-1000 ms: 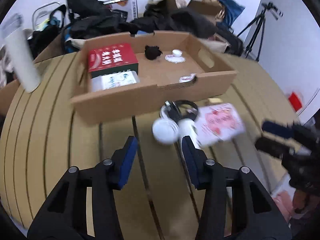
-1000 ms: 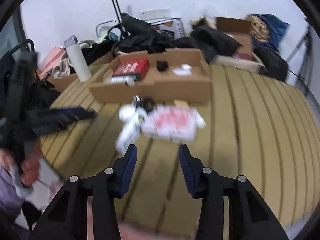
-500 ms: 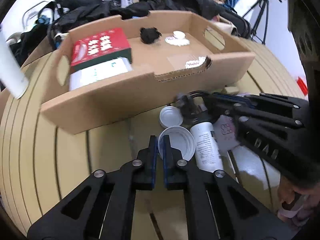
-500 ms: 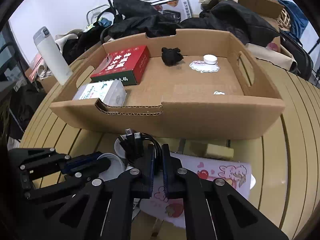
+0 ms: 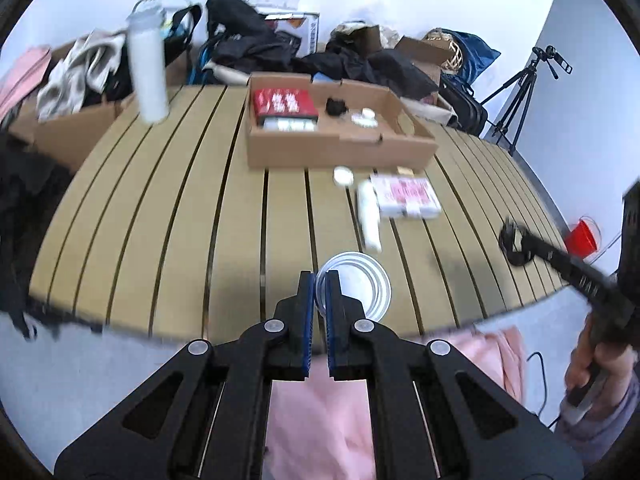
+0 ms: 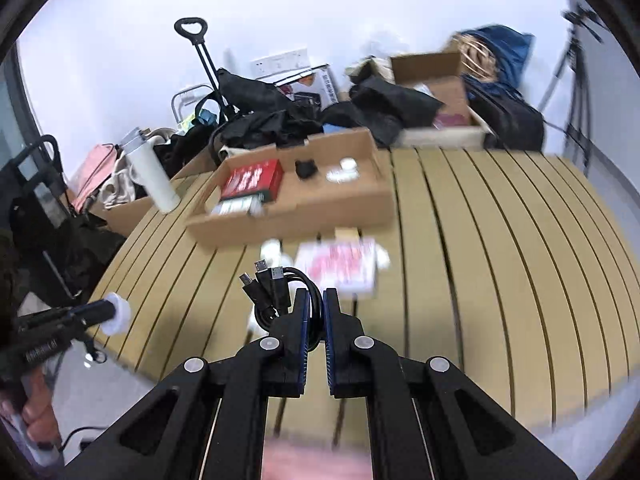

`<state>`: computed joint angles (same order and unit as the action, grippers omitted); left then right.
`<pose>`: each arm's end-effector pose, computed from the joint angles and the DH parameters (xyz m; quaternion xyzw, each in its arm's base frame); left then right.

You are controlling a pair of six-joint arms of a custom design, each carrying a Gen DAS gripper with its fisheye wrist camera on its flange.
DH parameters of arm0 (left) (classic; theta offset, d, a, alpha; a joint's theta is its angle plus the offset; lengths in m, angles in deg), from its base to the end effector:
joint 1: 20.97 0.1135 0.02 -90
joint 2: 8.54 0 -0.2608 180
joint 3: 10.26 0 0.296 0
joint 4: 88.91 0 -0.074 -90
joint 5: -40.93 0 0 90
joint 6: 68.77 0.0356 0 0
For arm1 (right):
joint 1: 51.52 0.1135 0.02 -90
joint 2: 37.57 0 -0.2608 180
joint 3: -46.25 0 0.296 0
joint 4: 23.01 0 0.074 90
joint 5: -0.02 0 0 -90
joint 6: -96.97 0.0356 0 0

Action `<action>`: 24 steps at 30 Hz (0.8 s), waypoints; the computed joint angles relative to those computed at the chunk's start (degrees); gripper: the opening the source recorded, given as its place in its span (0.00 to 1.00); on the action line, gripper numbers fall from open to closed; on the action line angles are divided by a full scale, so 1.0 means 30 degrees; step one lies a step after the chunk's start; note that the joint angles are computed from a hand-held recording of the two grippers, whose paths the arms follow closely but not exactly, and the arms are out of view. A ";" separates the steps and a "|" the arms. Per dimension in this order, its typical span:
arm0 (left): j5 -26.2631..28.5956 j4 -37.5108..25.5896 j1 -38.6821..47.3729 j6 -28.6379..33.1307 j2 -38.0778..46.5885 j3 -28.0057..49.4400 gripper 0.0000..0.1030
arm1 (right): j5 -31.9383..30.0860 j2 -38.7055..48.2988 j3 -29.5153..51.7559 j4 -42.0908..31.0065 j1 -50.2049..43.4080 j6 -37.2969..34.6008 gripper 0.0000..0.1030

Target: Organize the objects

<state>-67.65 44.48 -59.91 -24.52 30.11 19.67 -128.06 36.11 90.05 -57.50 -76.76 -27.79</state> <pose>0.1395 -0.0981 0.1429 -0.1040 0.9375 -0.0842 0.3211 0.2332 -0.0857 0.1243 -0.1486 0.9126 0.1707 0.3406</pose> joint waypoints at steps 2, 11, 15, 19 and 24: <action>-0.0144 -0.0539 -0.0957 -0.0445 -0.0281 0.0145 0.02 | -0.0019 -0.0525 -0.0586 -0.1117 -0.1242 -0.1127 0.07; 0.0376 0.1570 -0.0185 0.0694 0.1859 0.0867 0.02 | -0.0308 -0.1242 -0.1045 -0.1568 -0.2018 -0.1867 0.07; 0.2502 0.4755 0.3638 0.5430 0.6767 0.3695 0.02 | -0.0229 0.0729 0.1145 -0.0772 0.0219 -0.0025 0.07; 0.5959 0.5773 0.7644 0.8914 1.5431 1.1049 0.02 | 0.1053 0.5237 0.6033 0.0698 0.3886 0.2816 0.07; 0.9269 0.4605 1.0259 1.0182 2.5589 2.1345 0.02 | 0.4365 1.4848 1.7627 -0.1486 0.8182 0.5687 0.07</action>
<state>-39.85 58.30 -29.13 6.03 106.88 83.70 -114.97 80.66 142.93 -61.96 -52.22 -10.73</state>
